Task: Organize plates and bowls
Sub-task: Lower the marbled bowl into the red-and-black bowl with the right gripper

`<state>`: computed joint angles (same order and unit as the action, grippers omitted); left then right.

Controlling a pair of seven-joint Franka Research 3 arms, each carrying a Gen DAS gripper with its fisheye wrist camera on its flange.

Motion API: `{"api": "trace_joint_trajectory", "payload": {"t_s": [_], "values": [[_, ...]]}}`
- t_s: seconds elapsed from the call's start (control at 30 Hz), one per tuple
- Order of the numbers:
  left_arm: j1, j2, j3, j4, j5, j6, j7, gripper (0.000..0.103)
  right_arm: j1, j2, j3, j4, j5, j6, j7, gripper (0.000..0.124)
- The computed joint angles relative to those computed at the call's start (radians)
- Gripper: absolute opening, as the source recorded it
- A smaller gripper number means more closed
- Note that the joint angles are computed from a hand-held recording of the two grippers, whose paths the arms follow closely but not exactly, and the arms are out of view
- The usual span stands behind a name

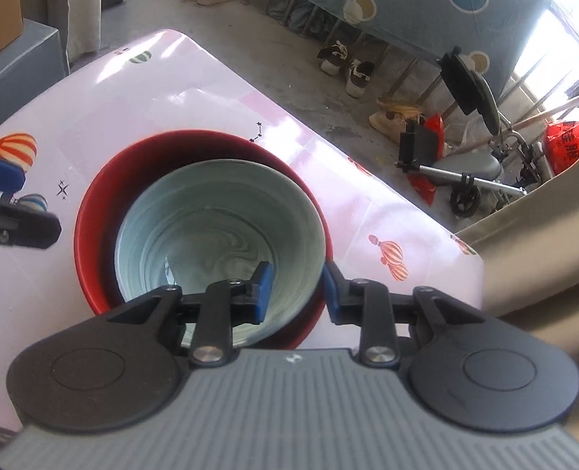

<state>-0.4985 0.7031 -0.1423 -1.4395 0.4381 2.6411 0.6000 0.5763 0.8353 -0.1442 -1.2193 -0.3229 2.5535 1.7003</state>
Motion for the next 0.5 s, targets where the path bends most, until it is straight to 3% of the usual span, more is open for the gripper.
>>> {"api": "trace_joint_trajectory", "payload": {"t_s": [0.17, 0.33, 0.5], "values": [[-0.005, -0.014, 0.010, -0.019, 0.015, 0.011, -0.011, 0.059, -0.089, -0.026, 0.090, -0.005, 0.170, 0.017, 0.020, 0.029], [-0.011, -0.012, 0.017, -0.017, 0.034, 0.019, -0.017, 0.064, -0.107, -0.083, 0.092, -0.085, 0.229, 0.097, 0.027, 0.029], [-0.010, -0.002, 0.011, -0.009, 0.031, 0.016, -0.019, 0.065, -0.092, -0.081, 0.076, -0.093, 0.231, 0.078, 0.012, 0.025]]}}
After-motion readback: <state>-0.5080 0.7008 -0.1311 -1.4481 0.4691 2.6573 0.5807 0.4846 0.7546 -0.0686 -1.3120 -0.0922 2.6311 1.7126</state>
